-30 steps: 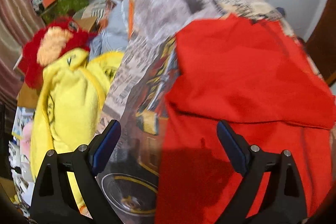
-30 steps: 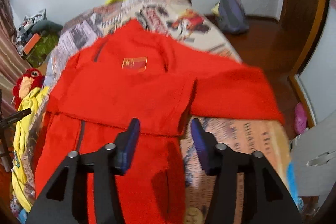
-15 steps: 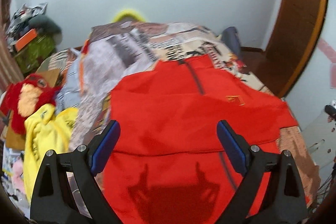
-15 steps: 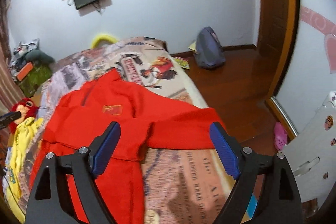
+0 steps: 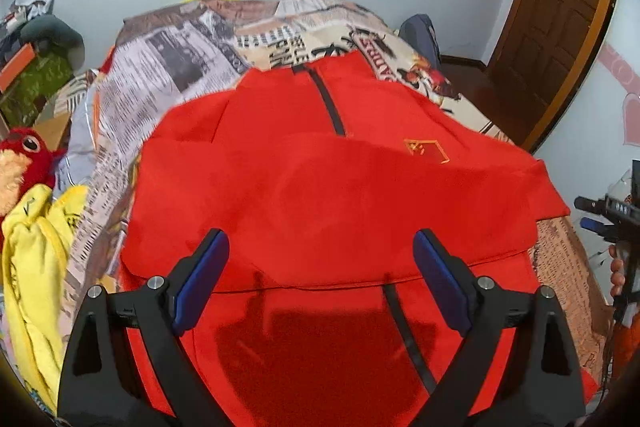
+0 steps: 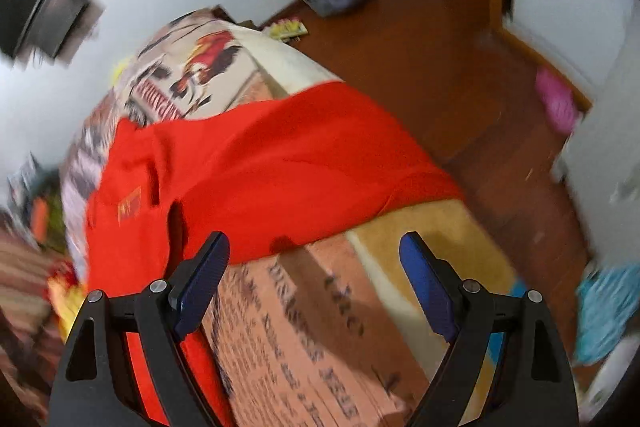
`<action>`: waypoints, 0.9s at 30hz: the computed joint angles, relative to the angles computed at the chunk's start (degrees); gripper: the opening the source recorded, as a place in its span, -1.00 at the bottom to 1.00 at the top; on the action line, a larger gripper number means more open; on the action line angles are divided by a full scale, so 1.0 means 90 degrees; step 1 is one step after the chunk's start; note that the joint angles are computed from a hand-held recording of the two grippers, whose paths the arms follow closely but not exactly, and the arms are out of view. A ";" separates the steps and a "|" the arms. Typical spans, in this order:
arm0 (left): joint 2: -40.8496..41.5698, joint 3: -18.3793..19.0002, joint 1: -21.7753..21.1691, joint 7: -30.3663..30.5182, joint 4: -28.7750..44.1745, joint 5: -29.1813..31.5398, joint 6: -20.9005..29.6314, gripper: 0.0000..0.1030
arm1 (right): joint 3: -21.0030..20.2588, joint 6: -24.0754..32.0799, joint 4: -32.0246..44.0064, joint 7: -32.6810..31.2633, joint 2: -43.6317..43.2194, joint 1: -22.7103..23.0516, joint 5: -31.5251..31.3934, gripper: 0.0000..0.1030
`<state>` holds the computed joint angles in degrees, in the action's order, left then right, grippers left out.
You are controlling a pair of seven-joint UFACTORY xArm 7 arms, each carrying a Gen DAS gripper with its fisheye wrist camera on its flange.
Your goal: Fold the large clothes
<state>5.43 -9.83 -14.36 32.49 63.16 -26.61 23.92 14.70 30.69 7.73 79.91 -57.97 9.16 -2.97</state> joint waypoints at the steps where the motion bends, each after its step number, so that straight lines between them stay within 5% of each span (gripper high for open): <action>1: 0.0075 0.0013 0.0010 -0.0021 0.0030 0.0006 0.0009 0.81 | -0.0163 -0.0242 -0.0226 0.0072 -0.0101 0.0002 0.0130 0.65; 10: 0.0510 -0.0045 0.0229 -0.0192 0.0251 -0.0197 0.0154 0.81 | -0.0338 -0.1486 -0.0440 0.0393 0.0822 -0.0789 0.0368 0.34; 12: 0.0537 -0.0063 0.0253 -0.0214 0.0253 -0.0185 0.0163 0.81 | -0.0070 -0.1230 -0.0251 0.0538 0.0970 -0.1107 0.0202 0.13; 15: 0.0495 -0.0087 0.0278 -0.0196 0.0192 -0.0183 0.0149 0.81 | 0.0097 -0.0753 0.0030 0.0672 0.1034 -0.1323 -0.0057 -0.40; 16: 0.0478 -0.0087 0.0283 -0.0190 0.0188 -0.0179 0.0161 0.81 | 0.0084 -0.0526 0.0132 0.0643 0.0994 -0.1334 -0.0148 -0.75; 17: 0.0415 -0.0094 0.0301 -0.0131 0.0142 -0.0214 0.0166 0.81 | 0.0066 -0.0323 0.0237 0.0604 0.0947 -0.1316 -0.0228 -0.84; 23: -0.0011 -0.0028 0.0344 0.0386 -0.0157 -0.0547 0.0076 0.81 | 0.0575 0.0989 0.1066 0.0706 0.0197 -0.1279 -0.0933 -0.85; 27: -0.0265 0.0091 0.0348 0.0760 -0.0283 -0.0960 0.0213 0.81 | 0.0987 0.1247 0.2015 0.0675 0.0502 -0.1364 -0.1499 -0.85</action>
